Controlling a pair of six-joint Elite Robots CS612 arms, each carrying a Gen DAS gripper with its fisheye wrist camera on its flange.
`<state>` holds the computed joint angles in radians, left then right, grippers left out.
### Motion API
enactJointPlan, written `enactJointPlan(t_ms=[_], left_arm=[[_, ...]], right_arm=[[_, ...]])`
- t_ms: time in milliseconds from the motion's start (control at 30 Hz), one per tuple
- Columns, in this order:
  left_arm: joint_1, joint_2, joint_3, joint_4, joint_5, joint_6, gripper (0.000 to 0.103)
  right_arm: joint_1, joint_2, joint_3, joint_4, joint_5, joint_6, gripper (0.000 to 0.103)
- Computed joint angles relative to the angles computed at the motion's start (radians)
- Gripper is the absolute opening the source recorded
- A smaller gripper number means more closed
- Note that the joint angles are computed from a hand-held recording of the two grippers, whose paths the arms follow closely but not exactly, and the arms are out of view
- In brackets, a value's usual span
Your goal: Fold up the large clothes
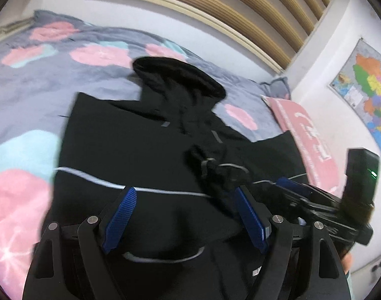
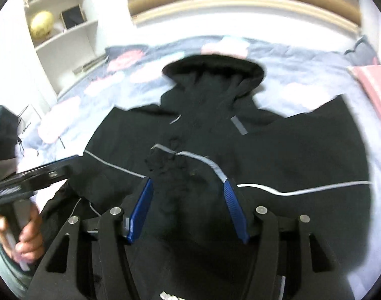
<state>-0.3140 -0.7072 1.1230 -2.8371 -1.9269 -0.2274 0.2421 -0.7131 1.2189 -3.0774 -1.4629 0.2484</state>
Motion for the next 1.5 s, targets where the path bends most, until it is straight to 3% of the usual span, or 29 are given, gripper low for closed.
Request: enactJointPlan(t_ms=[167,333,367,400,433,467,600,733,867,933,1000,1100,1167,1233,1333,1400,1433,1500], left_arm=[[-0.016,0.080,-0.143,0.166,-0.110,-0.011,0.082],[-0.044,0.152,-0.257,0.262,-0.060,-0.064,0.082],[-0.049,0.159,-0.267,0.265,-0.043,-0.067,0.076],[-0.054,0.165,-0.279,0.278,-0.022,-0.059,0.049],[-0.058,0.170,-0.293,0.304,-0.006,-0.045,0.031],[-0.058,0.175,-0.302,0.316,-0.007,-0.035,0.025],[-0.056,0.139,-0.241,0.198,0.034,-0.018,0.021],[-0.031,0.086,-0.169,0.061,0.054,-0.020,0.021],[0.009,0.038,-0.101,0.011,0.084,-0.042,0.021],[0.030,0.023,-0.075,0.043,0.080,-0.048,0.021],[0.046,0.025,-0.077,0.146,0.082,-0.044,0.021],[0.050,0.056,-0.105,0.274,0.084,-0.029,0.024],[0.055,0.064,-0.092,0.228,0.066,-0.046,0.024],[0.059,0.056,-0.076,0.187,0.049,-0.062,0.025],[0.058,0.028,-0.028,0.058,0.085,-0.079,0.041],[0.054,-0.004,0.024,-0.068,0.123,-0.079,0.063],[0.054,-0.017,0.042,-0.123,0.103,-0.073,0.067],[0.050,-0.024,0.031,-0.140,0.056,-0.042,0.070]], right_arm=[[-0.020,-0.027,0.066,-0.015,-0.019,0.051,0.062],[-0.031,-0.032,0.098,-0.008,-0.023,0.063,0.062],[-0.031,-0.033,0.100,0.000,-0.031,0.064,0.062],[-0.032,-0.035,0.107,0.000,-0.034,0.065,0.062],[-0.034,-0.037,0.113,-0.002,-0.035,0.068,0.062],[-0.036,-0.044,0.126,-0.010,-0.037,0.072,0.062],[-0.042,-0.054,0.145,-0.052,-0.037,0.097,0.064],[-0.043,-0.055,0.138,-0.066,-0.086,0.129,0.072],[-0.038,-0.028,0.078,0.006,-0.110,0.147,0.072],[-0.029,0.005,0.019,0.081,-0.122,0.150,0.072],[-0.020,0.041,-0.042,0.167,-0.130,0.143,0.072],[0.006,0.092,-0.121,0.279,-0.239,0.109,0.073],[0.025,0.107,-0.149,0.306,-0.323,0.057,0.073],[0.024,0.100,-0.151,0.335,-0.322,0.047,0.073],[0.011,0.059,-0.092,0.269,-0.262,0.069,0.072],[0.011,0.029,-0.034,0.139,-0.236,0.060,0.072],[0.014,0.020,-0.019,0.097,-0.230,0.053,0.072],[0.022,0.009,-0.006,0.037,-0.202,0.033,0.072]])
